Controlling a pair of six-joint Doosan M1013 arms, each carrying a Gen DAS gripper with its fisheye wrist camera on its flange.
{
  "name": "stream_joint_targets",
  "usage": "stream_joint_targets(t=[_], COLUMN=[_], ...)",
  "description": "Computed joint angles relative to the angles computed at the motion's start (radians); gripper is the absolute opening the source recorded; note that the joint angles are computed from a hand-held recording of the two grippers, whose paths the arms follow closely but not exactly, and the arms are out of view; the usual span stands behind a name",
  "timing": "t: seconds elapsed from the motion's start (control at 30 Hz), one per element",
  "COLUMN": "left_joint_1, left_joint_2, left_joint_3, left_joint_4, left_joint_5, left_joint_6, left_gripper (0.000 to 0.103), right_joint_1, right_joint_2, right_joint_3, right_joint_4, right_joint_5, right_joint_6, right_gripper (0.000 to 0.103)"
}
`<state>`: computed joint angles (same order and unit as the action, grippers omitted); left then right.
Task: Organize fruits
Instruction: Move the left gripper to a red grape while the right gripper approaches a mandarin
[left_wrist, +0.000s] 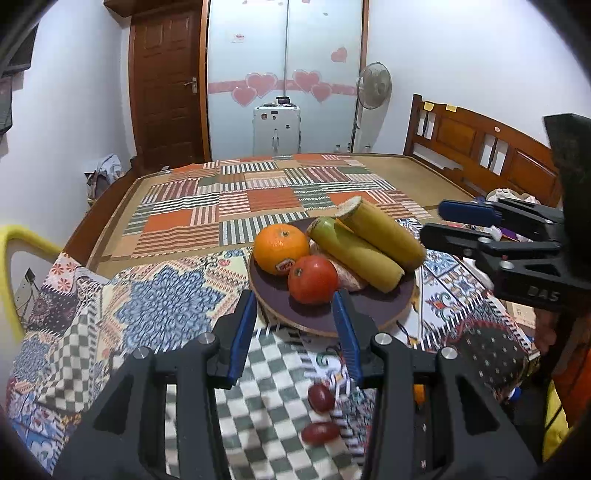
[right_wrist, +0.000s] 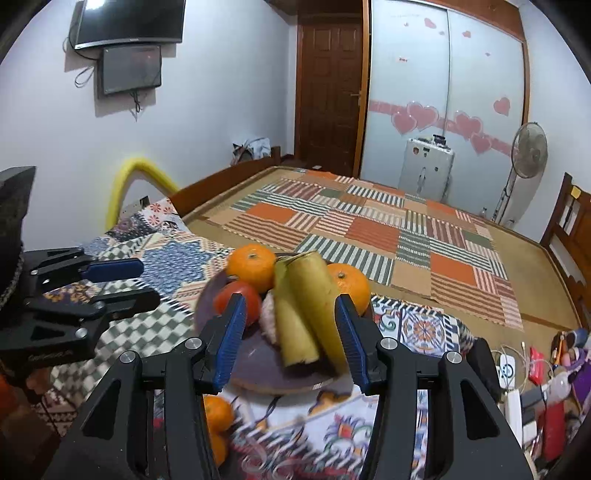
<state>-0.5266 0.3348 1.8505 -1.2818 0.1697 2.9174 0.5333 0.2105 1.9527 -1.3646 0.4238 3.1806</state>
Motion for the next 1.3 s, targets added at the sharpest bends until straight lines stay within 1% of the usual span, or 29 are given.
stream_joint_targets(t=[0.07,0.1,0.17,0.3,0.37,0.43,0.53,0.6,0.67,0.83,1.0,1.1,1.13,1.2,1.23,1.3], left_joint_1=[0.001,0.001,0.000,0.000,0.002,0.000,0.000,0.000,0.001,0.001,-0.002,-0.003,-0.002,-0.001,-0.002,-0.003], left_joint_2=[-0.015,-0.024,-0.034,-0.050,-0.053,-0.052,-0.050,-0.045,-0.038,-0.014,0.007,0.012,0.013,0.016,0.017,0.019], left_joint_3=[0.022,0.035,0.052,0.088,0.100,0.111,0.124,0.128,0.128,0.122,0.108,0.107,0.106,0.104,0.105,0.104], left_joint_4=[-0.001,0.000,0.001,0.077,0.107,0.176,0.208,0.242,0.263,0.250,0.280,0.248,0.231,0.192,0.176,0.161], left_joint_5=[-0.003,-0.005,-0.010,-0.011,-0.007,-0.005,0.001,0.007,0.020,0.039,0.047,0.039,0.042,0.044,0.040,0.035], left_joint_6=[0.001,-0.001,-0.003,-0.079,-0.110,-0.180,-0.215,-0.250,-0.276,-0.270,-0.301,-0.265,-0.247,-0.208,-0.191,-0.176], left_gripper=[0.045,0.047,0.049,0.049,0.049,0.049,0.049,0.049,0.049,0.049,0.049,0.049,0.049,0.049,0.048,0.047], right_joint_1=[0.022,0.034,0.049,0.075,0.079,0.080,0.072,0.066,0.066,0.064,0.060,0.055,0.054,0.053,0.056,0.056], right_joint_2=[-0.010,-0.013,-0.017,-0.014,-0.012,-0.006,0.012,0.024,0.030,0.047,0.054,0.059,0.060,0.061,0.062,0.062], right_joint_3=[0.015,0.023,0.034,0.058,0.069,0.077,0.085,0.085,0.089,0.079,0.079,0.079,0.080,0.081,0.080,0.080], right_joint_4=[-0.022,-0.033,-0.035,-0.060,-0.069,-0.072,-0.052,-0.026,-0.028,-0.020,-0.024,-0.014,-0.019,-0.010,-0.014,-0.019], right_joint_5=[0.012,0.022,0.027,0.025,0.010,-0.002,-0.035,-0.045,-0.050,-0.054,-0.070,-0.088,-0.091,-0.103,-0.096,-0.096], right_joint_6=[0.040,0.061,0.077,0.137,0.166,0.188,0.202,0.189,0.202,0.183,0.194,0.189,0.194,0.180,0.185,0.187], right_gripper=[0.046,0.047,0.047,0.047,0.048,0.048,0.048,0.048,0.048,0.048,0.048,0.048,0.047,0.040,0.036,0.035])
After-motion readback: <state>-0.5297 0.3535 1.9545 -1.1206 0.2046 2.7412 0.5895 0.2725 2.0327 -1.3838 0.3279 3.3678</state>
